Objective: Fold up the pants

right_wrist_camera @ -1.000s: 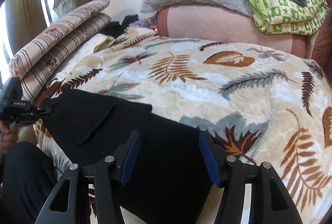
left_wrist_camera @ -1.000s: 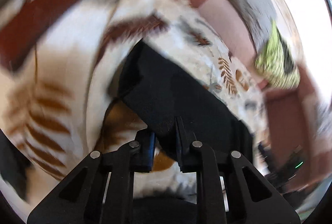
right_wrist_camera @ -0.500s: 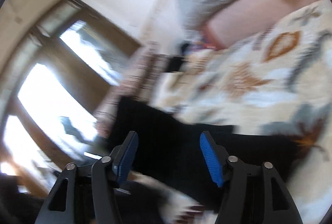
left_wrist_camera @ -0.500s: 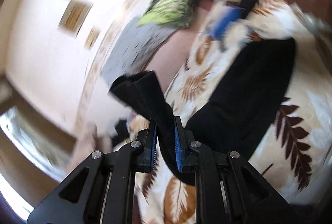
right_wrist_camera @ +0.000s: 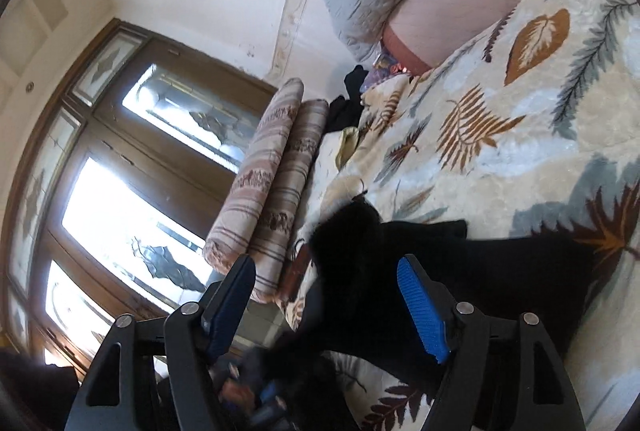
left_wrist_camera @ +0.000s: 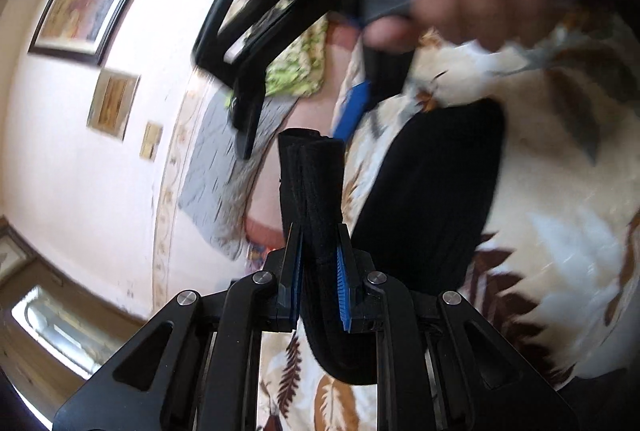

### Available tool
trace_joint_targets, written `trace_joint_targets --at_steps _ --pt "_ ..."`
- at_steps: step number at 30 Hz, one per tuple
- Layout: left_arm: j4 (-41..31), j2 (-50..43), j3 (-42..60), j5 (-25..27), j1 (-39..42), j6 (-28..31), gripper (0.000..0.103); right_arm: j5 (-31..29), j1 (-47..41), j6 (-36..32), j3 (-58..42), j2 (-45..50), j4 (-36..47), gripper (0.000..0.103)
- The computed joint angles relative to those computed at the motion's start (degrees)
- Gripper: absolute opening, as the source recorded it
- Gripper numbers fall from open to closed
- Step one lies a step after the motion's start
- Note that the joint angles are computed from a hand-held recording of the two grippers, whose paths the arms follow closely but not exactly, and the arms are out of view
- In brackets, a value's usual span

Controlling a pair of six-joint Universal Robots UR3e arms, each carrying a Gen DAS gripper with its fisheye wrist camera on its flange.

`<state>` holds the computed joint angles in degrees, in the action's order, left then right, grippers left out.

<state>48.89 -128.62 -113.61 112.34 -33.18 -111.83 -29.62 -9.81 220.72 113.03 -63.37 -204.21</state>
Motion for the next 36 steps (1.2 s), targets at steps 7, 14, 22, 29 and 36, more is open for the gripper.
trace_joint_targets --at_steps 7,14,22,29,36 --pt "-9.08 -4.72 12.39 2.88 -5.65 -2.47 0.014 -7.56 -3.53 -13.19 7.02 -11.19 15.84 0.005" --pt "-17.72 -6.74 17.73 1.36 -7.00 -7.79 0.013 -10.69 -7.67 -17.38 9.49 -14.72 29.66 0.005" --pt "-20.14 -7.82 16.21 0.36 -7.08 -10.16 0.014 -15.49 -5.56 -20.50 6.09 -11.66 38.29 0.006" --pt "-39.12 13.29 3.24 -12.94 -2.54 -26.37 0.015 -16.57 -7.96 -14.75 10.83 -12.98 32.60 0.025" --pt "-64.34 35.18 -0.51 -38.07 18.66 -46.94 0.015 -33.03 1.65 -30.39 11.75 -31.21 33.99 0.025"
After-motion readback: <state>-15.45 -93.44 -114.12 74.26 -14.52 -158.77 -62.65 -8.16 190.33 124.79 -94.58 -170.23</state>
